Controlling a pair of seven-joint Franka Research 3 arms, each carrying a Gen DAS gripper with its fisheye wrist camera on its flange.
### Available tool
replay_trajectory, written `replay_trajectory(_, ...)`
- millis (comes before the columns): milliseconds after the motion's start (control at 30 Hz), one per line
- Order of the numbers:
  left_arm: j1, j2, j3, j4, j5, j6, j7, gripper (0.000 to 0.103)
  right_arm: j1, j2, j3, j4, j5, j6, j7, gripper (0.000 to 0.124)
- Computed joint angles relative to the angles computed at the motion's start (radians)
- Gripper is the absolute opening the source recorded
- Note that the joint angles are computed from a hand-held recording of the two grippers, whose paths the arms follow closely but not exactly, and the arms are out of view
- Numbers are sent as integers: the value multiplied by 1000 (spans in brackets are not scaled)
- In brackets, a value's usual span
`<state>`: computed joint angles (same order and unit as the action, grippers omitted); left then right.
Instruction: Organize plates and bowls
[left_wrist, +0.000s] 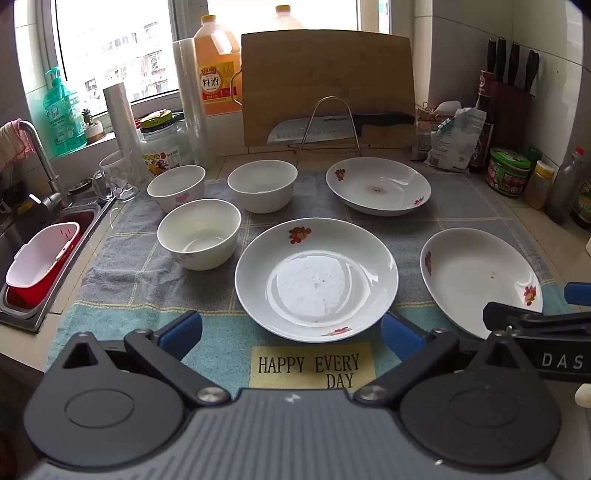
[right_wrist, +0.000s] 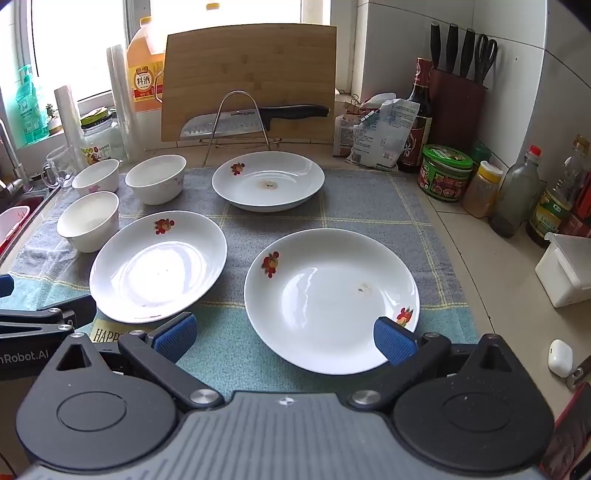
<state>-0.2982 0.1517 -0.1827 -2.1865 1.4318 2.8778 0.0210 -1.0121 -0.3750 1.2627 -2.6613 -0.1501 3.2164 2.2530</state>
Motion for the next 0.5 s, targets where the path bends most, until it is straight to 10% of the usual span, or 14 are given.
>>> replay_trajectory(500,-7,0,-3,9,0,-5,-6,102,18,-16,-26,-11,-10,12,15,103)
